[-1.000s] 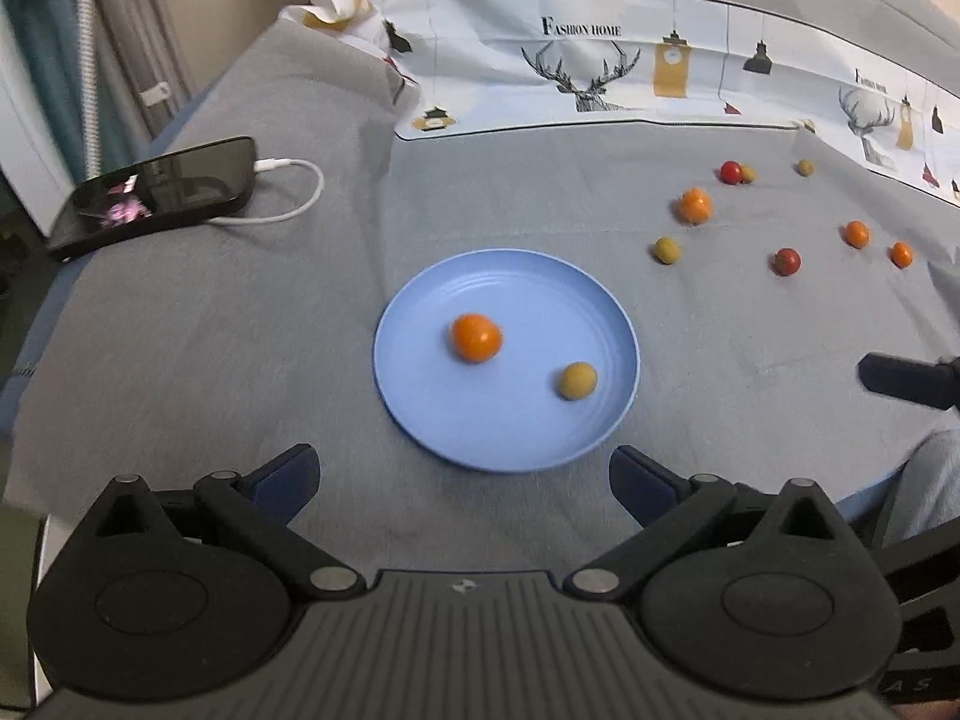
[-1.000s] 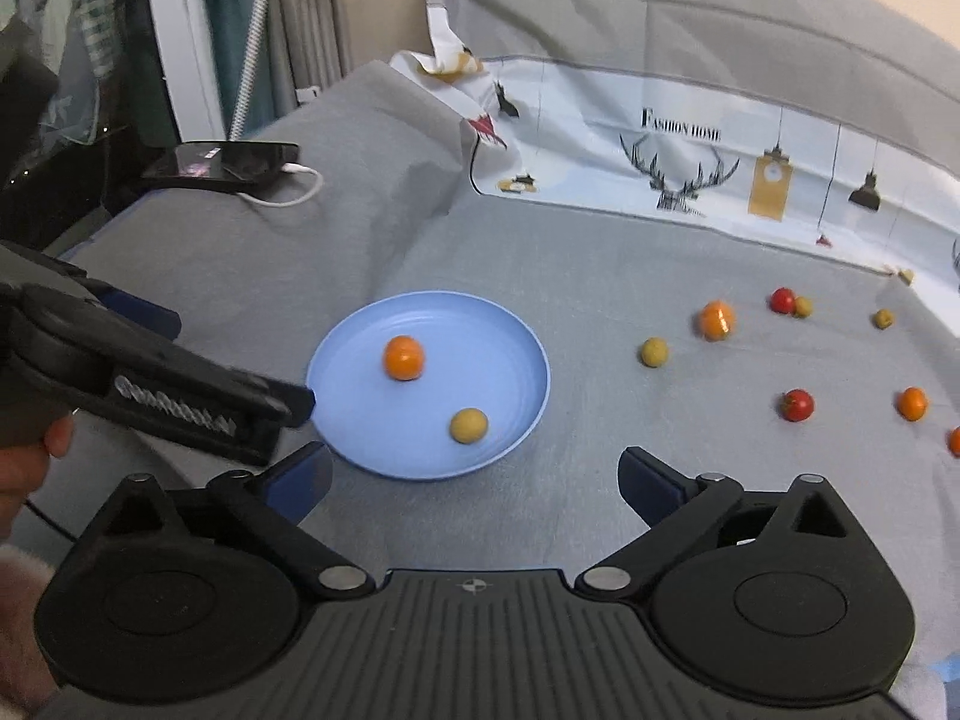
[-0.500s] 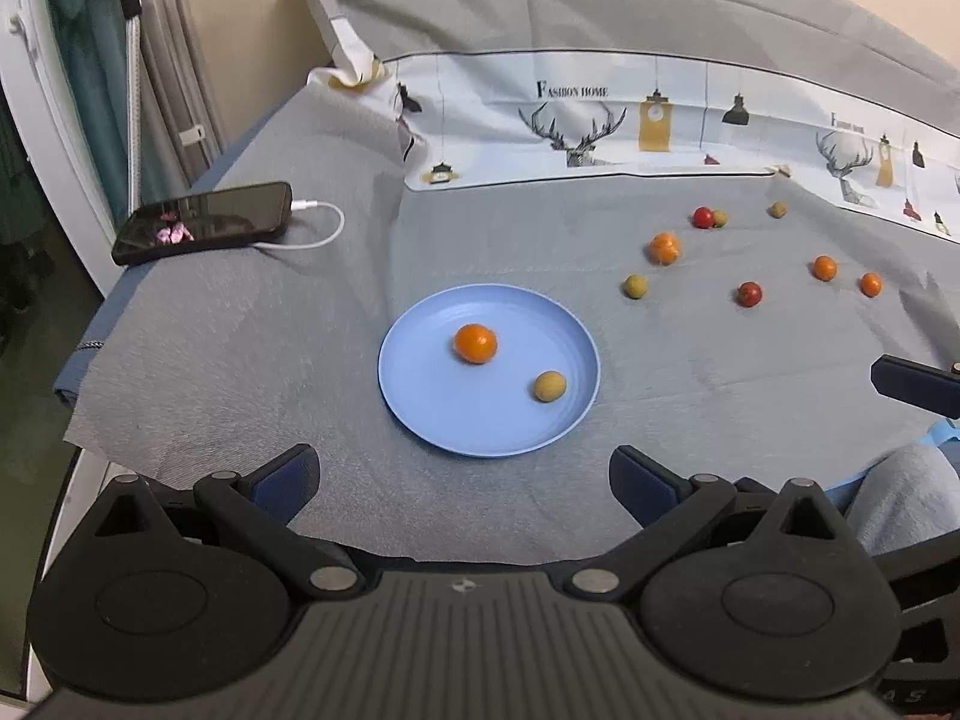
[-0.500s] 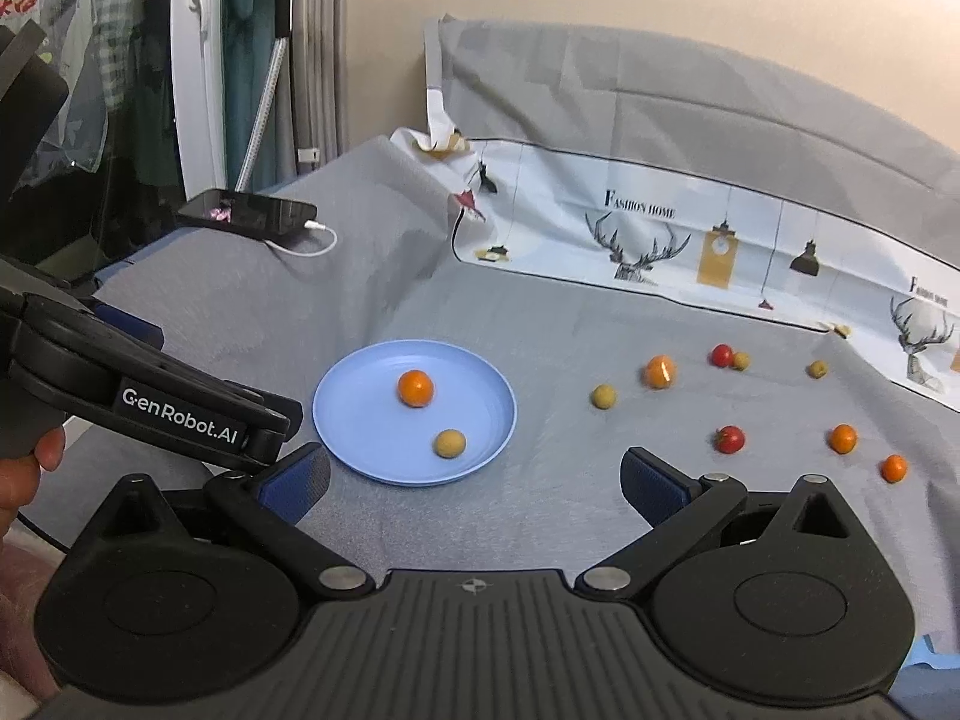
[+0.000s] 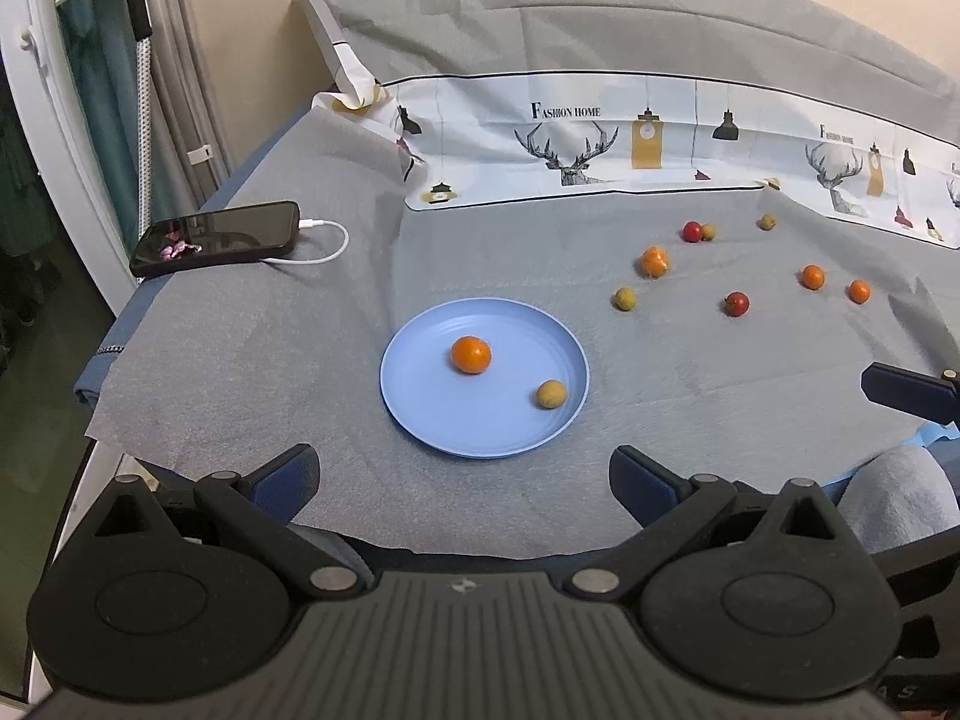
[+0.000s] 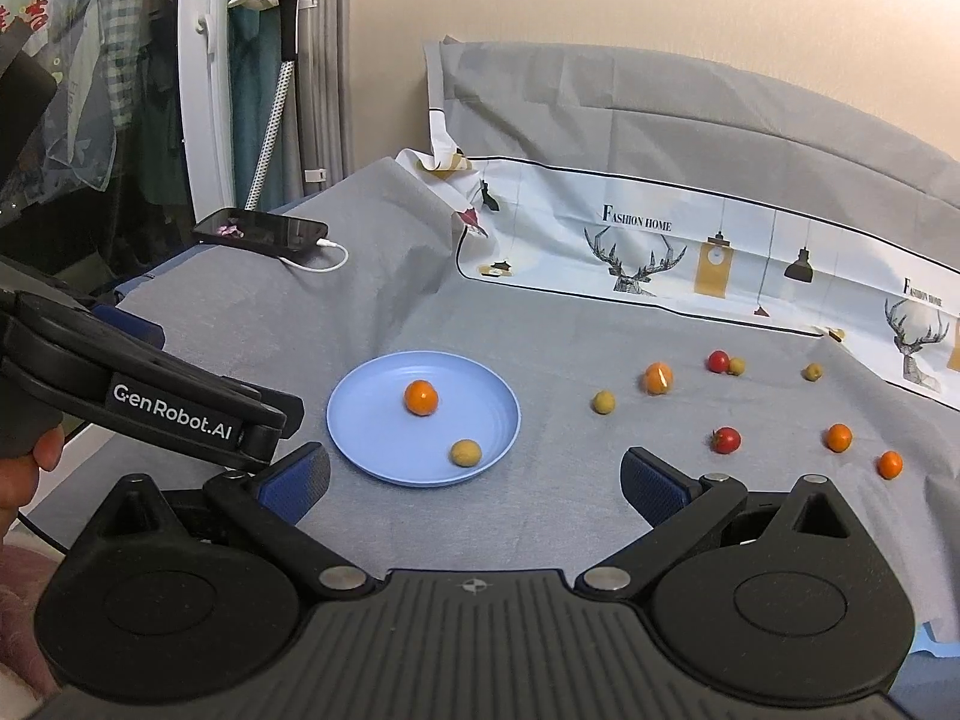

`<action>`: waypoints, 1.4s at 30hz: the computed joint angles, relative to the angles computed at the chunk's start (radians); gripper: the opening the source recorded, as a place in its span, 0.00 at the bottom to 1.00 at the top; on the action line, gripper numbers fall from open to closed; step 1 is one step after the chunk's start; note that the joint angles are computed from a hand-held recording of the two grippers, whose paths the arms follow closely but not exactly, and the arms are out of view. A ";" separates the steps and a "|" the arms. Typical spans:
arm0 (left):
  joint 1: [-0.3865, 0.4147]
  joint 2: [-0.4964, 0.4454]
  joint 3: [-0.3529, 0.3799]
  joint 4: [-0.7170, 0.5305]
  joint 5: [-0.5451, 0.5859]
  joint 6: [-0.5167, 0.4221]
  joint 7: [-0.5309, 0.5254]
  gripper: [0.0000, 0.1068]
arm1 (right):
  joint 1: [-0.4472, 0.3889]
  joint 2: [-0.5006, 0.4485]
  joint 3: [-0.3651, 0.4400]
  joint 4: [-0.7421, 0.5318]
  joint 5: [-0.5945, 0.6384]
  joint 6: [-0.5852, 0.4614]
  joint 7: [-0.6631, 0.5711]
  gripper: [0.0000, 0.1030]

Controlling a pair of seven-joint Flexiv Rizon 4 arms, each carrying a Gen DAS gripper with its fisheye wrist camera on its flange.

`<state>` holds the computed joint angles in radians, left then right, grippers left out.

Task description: Organize fruits

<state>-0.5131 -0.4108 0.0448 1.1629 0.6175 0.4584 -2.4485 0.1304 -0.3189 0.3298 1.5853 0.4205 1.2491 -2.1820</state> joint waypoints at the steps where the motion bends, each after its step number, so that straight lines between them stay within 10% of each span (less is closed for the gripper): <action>1: 0.000 0.001 0.000 0.001 0.000 0.001 0.001 0.96 | 0.002 0.001 -0.002 0.002 -0.001 0.003 0.002 0.99; 42: 0.017 -0.016 0.001 0.005 -0.033 0.009 0.026 0.96 | 0.018 -0.016 -0.020 0.000 -0.067 -0.034 0.049 0.99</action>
<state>-0.4960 -0.4264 0.0455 1.1680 0.5841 0.4674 -2.4226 0.1488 -0.3344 0.3094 1.5855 0.3536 1.2152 -2.1329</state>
